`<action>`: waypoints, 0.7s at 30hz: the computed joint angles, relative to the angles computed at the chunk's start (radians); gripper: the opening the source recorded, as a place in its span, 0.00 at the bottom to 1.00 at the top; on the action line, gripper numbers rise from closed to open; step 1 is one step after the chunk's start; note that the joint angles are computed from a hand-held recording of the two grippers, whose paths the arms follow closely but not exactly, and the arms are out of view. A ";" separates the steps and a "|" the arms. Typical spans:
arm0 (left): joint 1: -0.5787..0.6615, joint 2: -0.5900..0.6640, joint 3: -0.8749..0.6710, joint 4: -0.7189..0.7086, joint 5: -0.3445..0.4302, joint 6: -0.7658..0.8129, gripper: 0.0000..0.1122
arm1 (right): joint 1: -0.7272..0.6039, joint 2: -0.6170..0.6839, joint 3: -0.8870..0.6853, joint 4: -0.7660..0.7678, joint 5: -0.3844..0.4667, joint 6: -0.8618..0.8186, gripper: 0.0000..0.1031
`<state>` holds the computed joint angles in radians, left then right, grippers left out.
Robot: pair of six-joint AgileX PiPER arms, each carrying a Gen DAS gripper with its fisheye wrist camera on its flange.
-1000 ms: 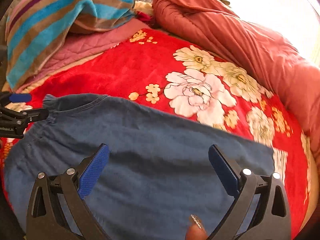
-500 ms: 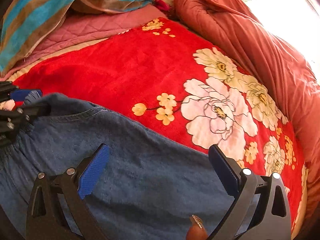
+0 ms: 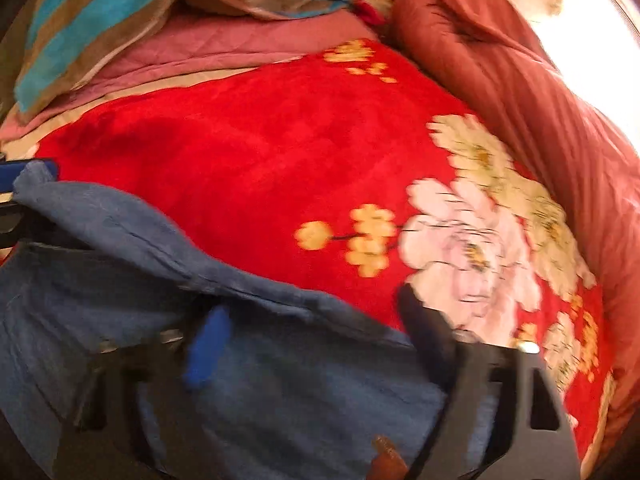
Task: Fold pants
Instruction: 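Grasp the elastic waistband with the left tool while the right tool grasps the waistband too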
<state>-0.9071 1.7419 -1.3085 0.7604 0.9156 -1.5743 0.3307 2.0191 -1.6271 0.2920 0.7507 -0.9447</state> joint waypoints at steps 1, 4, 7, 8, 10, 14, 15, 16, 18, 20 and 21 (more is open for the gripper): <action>-0.006 0.000 0.002 0.003 -0.001 -0.010 0.24 | 0.001 -0.014 0.030 0.017 -0.018 -0.027 0.47; -0.022 -0.003 0.006 0.014 0.007 -0.030 0.24 | -0.020 -0.056 0.098 0.112 -0.028 -0.102 0.28; -0.037 -0.017 0.019 0.027 0.014 -0.053 0.24 | -0.048 -0.087 0.129 0.164 -0.021 -0.122 0.15; -0.041 -0.022 0.023 0.028 0.014 -0.058 0.24 | -0.071 -0.108 0.151 0.215 -0.012 -0.159 0.14; -0.054 -0.031 0.029 0.033 0.023 -0.070 0.24 | -0.104 -0.148 0.195 0.283 -0.003 -0.220 0.12; -0.091 -0.049 0.037 0.048 0.040 -0.102 0.24 | -0.188 -0.271 0.322 0.419 0.046 -0.321 0.11; -0.107 -0.053 0.034 0.052 0.054 -0.108 0.24 | -0.210 -0.304 0.354 0.450 0.061 -0.348 0.11; -0.121 -0.056 0.032 0.057 0.066 -0.114 0.24 | -0.242 -0.352 0.400 0.491 0.083 -0.388 0.10; -0.149 -0.062 0.026 0.065 0.090 -0.123 0.24 | -0.289 -0.419 0.464 0.543 0.127 -0.439 0.10; -0.195 -0.073 0.026 0.079 0.120 -0.147 0.24 | -0.353 -0.499 0.534 0.588 0.201 -0.489 0.10; -0.207 -0.073 0.025 0.081 0.130 -0.153 0.24 | -0.382 -0.536 0.567 0.601 0.236 -0.513 0.09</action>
